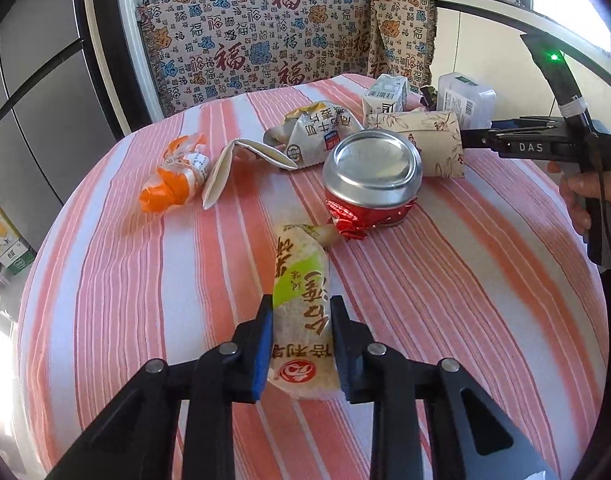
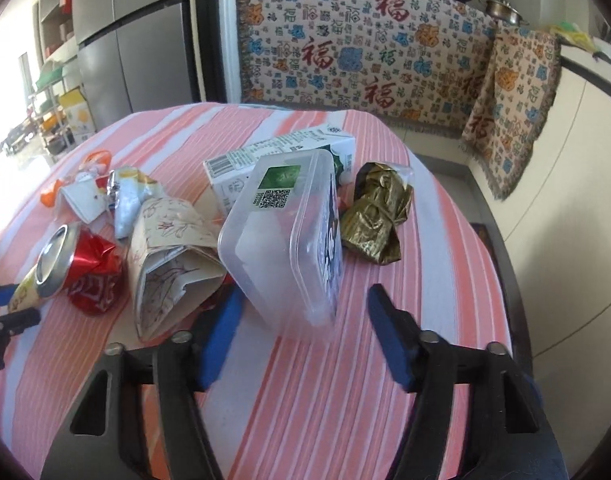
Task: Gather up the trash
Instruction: 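Grasp the white snack wrapper with left tool while right tool grasps clear box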
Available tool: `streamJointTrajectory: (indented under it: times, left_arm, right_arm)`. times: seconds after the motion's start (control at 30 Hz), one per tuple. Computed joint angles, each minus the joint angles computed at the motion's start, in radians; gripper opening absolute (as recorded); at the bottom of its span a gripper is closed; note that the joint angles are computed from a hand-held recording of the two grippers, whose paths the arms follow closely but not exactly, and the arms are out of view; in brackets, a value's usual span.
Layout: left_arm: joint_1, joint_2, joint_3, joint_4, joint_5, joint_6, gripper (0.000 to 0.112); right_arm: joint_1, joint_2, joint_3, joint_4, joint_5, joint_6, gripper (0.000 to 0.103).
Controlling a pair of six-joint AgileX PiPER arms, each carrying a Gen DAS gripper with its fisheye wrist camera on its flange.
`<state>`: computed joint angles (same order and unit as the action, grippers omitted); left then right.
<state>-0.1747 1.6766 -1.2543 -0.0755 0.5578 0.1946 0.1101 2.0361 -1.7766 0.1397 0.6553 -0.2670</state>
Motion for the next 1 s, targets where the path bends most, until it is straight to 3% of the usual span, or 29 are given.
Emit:
streamJointTrajectory:
  times: [0.13, 0.23, 0.3, 0.33, 0.4, 0.6, 0.63, 0.67, 0.73, 0.77, 0.87, 1.0]
  left_arm:
    - [0.004, -0.033, 0.036, -0.009, -0.001, -0.025, 0.025]
    - [0.011, -0.063, 0.068, -0.047, 0.001, -0.017, 0.025]
    - [0.017, -0.08, 0.084, -0.088, 0.008, 0.0, 0.025]
    - [0.019, -0.086, 0.091, -0.109, 0.01, 0.011, 0.025]
    - [0.018, -0.093, 0.1, -0.126, 0.014, 0.009, 0.025]
    - [-0.011, -0.11, 0.108, -0.061, 0.023, -0.088, 0.027]
    - [-0.012, -0.107, 0.102, -0.05, 0.029, -0.1, 0.034]
    - [-0.017, -0.106, 0.103, -0.029, 0.028, -0.12, 0.049]
    - [-0.024, -0.102, 0.107, 0.009, 0.017, -0.155, 0.067]
    - [-0.027, -0.104, 0.116, 0.012, 0.009, -0.158, 0.069]
    - [-0.038, -0.102, 0.121, 0.034, 0.005, -0.163, 0.074]
    - [-0.053, -0.096, 0.119, 0.075, 0.008, -0.184, 0.078]
  right_arm:
    - [-0.034, -0.067, 0.04, 0.124, 0.06, -0.114, 0.033]
    - [-0.099, -0.098, 0.009, 0.287, 0.265, -0.198, 0.033]
    - [-0.162, -0.079, -0.037, 0.414, 0.45, -0.217, 0.033]
    - [-0.183, -0.067, -0.052, 0.44, 0.508, -0.214, 0.033]
    - [-0.21, -0.067, -0.026, 0.456, 0.531, -0.204, 0.033]
    - [-0.275, -0.086, 0.064, 0.434, 0.412, -0.158, 0.045]
    - [-0.276, -0.099, 0.084, 0.427, 0.392, -0.164, 0.05]
    - [-0.271, -0.118, 0.111, 0.418, 0.367, -0.174, 0.063]
    - [-0.26, -0.167, 0.178, 0.418, 0.308, -0.226, 0.082]
    - [-0.247, -0.182, 0.196, 0.414, 0.285, -0.244, 0.09]
    - [-0.177, -0.222, 0.28, 0.321, 0.207, -0.253, 0.095]
    - [-0.053, -0.249, 0.416, 0.102, 0.02, -0.152, 0.096]
